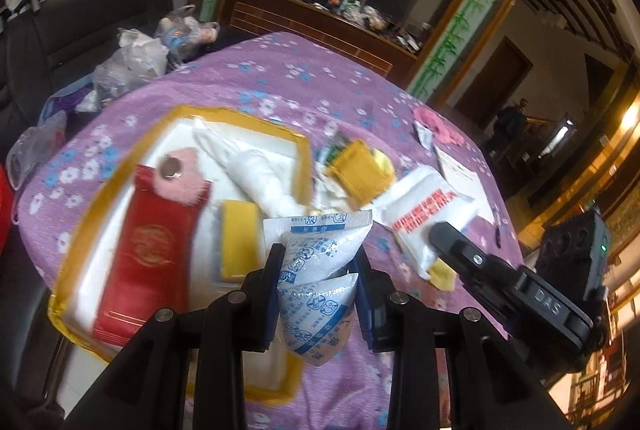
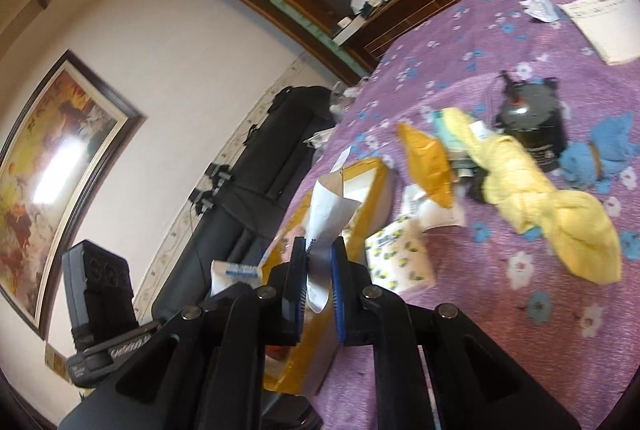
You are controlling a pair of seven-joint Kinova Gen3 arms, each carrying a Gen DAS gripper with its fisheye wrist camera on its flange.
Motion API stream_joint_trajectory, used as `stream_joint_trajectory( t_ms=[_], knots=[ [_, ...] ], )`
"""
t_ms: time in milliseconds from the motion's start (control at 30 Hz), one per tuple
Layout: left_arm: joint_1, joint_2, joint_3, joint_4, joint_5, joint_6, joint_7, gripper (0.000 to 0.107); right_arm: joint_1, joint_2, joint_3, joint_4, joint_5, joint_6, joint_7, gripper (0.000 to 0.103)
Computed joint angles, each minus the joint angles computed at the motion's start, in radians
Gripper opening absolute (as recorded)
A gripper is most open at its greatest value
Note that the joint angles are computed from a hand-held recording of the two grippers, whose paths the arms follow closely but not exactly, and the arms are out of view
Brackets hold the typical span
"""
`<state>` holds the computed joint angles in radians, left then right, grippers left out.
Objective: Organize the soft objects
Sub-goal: 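Carry the tissue packets with the left tool while the right tool carries the white paper toward the tray, then lower the tissue packets and white paper into the tray and open both tools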
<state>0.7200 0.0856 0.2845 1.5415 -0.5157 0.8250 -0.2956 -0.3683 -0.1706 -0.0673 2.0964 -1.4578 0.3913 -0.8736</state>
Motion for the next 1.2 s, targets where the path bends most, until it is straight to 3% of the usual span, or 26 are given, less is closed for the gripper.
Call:
stream_joint_trajectory(
  t_ms=[667, 1100, 1200],
  knots=[
    [-0.097, -0.036, -0.007, 0.095, 0.039, -0.030, 0.013, 0.033, -0.020, 0.138, -0.071, -0.122, 0.128, 0.030, -0.082, 0.011],
    [-0.115, -0.036, -0.014, 0.102, 0.053, -0.010, -0.019, 0.033, 0.007, 0.188, -0.088, -0.149, 0.051, 0.087, -0.007, 0.011],
    [-0.116, -0.040, -0.012, 0.114, 0.043, 0.006, -0.019, 0.033, -0.001, 0.208, -0.106, -0.176, 0.111, 0.098, -0.046, 0.011]
  ],
)
